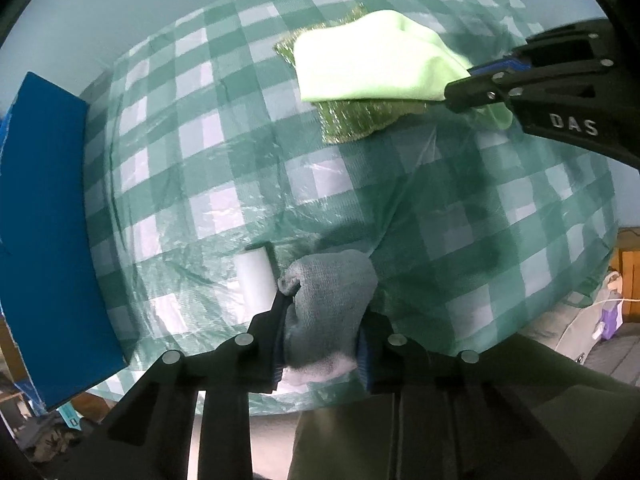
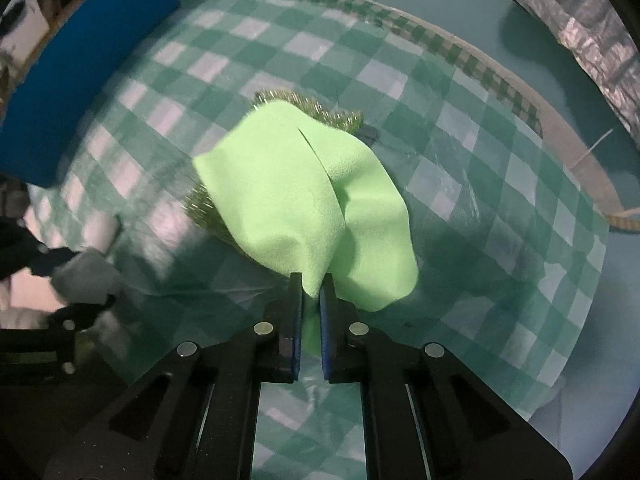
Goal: Organize soft objects
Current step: 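Grasp the grey sock with the left tool while the right tool lifts the foam sheet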
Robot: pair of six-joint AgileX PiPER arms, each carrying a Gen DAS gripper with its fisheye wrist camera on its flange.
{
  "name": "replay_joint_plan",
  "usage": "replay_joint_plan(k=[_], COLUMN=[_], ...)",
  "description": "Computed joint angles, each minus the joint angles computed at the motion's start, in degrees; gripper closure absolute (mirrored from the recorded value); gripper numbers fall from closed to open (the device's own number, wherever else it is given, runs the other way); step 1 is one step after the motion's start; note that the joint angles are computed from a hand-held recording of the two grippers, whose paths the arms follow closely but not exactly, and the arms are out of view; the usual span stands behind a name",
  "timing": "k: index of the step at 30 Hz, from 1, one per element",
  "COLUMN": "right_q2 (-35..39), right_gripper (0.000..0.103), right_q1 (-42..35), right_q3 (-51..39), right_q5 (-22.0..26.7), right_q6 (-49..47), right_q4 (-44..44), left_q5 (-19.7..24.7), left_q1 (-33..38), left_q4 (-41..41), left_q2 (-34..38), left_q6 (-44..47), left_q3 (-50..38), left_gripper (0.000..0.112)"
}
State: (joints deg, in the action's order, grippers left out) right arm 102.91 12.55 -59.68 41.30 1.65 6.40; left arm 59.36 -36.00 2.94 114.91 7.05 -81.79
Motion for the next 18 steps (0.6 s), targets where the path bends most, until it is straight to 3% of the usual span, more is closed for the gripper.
replay_joint_plan(k=[7,18], right_q2=[-6.0,-9.6], right_gripper=[0.097,0.097], right_q1=[-1.7,1.6], right_q3=[0.3,-6.4], right_q5=[1.0,5.9], right_q6=[-1.8,5.4], right_q4=[5.1,3.2], left_q5=[1.8,6.2], left_q1=[3.8,8.2], left_q4=[-2.6,-6.3], left_q2=[-3.4,-6.0], left_q6=[2.6,4.4], left_q3=[-1.1,-7.0], left_gripper=[0.084,0.084])
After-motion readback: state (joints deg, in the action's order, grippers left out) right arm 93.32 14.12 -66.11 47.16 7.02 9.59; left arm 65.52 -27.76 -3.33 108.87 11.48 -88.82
